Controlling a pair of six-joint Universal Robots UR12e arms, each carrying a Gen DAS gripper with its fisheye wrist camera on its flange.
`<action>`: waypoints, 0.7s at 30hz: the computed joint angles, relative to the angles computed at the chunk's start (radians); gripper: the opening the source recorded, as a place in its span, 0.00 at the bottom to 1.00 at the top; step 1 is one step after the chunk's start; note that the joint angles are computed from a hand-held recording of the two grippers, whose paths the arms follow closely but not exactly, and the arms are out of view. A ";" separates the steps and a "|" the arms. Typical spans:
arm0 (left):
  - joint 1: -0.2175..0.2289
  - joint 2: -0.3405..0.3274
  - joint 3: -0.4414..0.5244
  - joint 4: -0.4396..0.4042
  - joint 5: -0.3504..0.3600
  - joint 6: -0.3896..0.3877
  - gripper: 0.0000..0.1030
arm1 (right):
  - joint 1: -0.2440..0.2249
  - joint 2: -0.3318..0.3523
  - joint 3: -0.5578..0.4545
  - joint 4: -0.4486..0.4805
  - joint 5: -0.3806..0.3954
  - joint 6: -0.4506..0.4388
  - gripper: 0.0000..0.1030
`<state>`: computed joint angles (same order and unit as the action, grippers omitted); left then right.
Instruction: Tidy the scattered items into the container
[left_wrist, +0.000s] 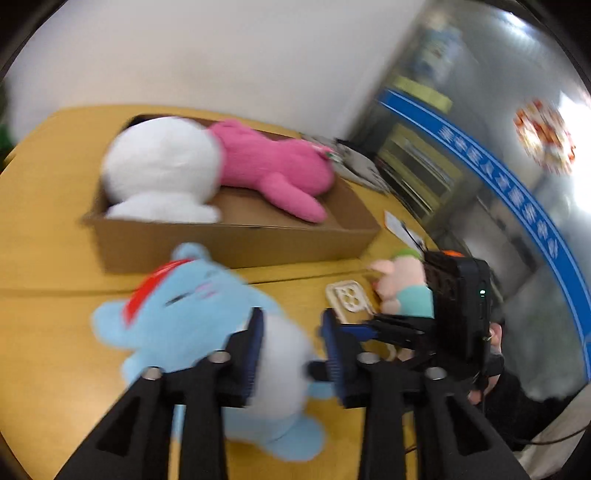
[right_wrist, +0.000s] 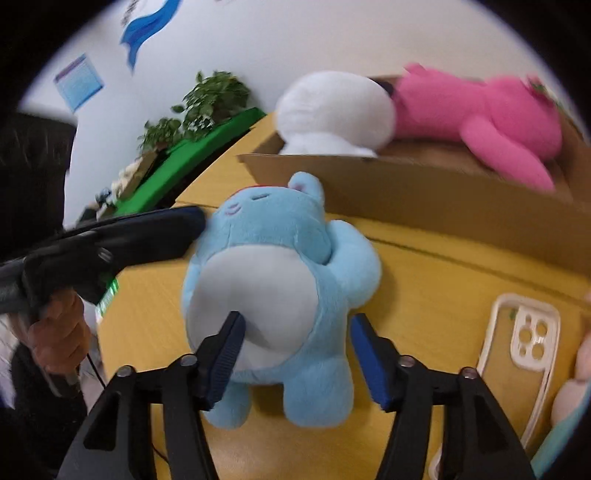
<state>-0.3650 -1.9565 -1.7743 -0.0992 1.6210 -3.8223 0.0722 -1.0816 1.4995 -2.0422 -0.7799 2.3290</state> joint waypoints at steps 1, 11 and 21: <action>0.005 0.013 -0.024 0.000 0.012 -0.040 0.56 | -0.004 0.007 -0.010 0.022 0.010 -0.003 0.71; 0.031 0.012 -0.110 0.043 0.015 -0.280 0.92 | 0.048 0.036 -0.098 0.182 -0.028 -0.179 0.83; 0.050 -0.062 -0.096 0.193 -0.118 -0.272 0.82 | 0.075 0.079 -0.139 0.372 -0.006 -0.278 0.80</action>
